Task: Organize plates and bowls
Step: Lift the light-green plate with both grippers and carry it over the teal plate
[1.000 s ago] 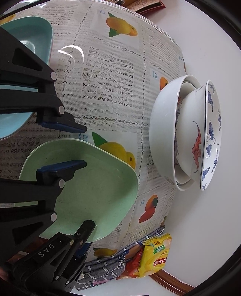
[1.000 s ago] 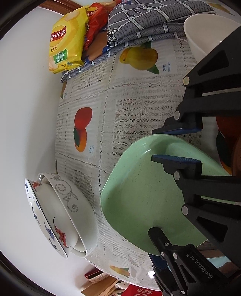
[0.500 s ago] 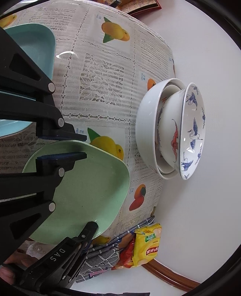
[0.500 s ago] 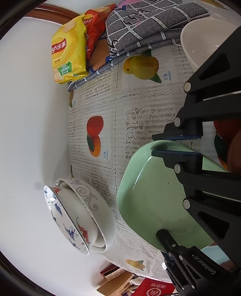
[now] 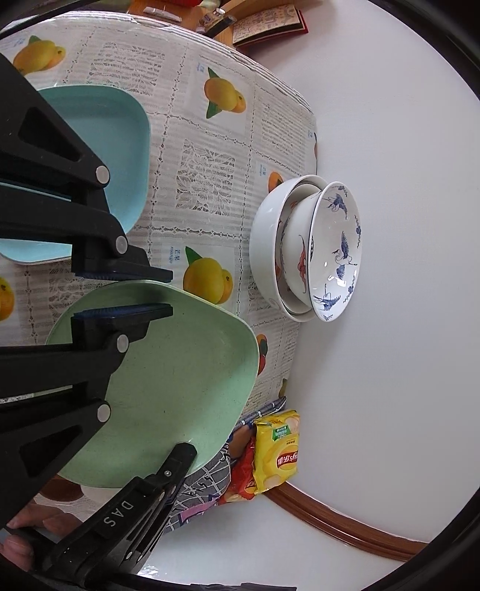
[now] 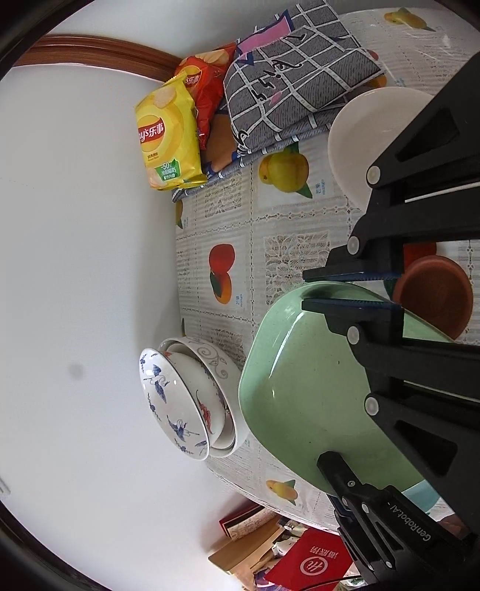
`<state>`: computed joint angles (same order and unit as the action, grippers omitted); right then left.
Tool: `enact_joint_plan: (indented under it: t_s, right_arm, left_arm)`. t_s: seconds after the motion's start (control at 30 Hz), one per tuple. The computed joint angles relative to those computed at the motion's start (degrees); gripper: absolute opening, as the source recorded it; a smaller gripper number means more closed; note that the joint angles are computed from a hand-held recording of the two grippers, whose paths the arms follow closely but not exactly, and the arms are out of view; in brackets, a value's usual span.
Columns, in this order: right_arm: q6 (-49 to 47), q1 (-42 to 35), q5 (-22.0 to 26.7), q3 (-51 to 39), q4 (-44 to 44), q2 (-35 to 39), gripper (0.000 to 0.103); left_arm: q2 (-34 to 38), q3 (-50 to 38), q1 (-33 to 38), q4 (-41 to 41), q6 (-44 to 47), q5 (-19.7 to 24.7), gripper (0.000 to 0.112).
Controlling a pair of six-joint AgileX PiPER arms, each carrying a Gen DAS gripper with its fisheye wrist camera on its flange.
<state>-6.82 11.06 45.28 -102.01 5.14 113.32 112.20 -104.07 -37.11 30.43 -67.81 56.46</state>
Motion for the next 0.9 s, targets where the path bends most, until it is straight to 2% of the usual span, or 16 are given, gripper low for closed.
enact_joint_plan:
  t_s: [0.43, 0.9]
  right_arm:
    - [-1.35, -0.40, -3.21, 15.64, 2.39, -13.53, 0.008]
    - [-1.13, 0.72, -3.67, 19.87, 2.52, -18.47, 0.008]
  left_arm:
    - [-7.55, 9.54, -7.43, 5.62, -10.45, 1.21, 0.012]
    - [-11.72, 14.04, -10.14, 8.14, -14.06, 2.24, 0.012]
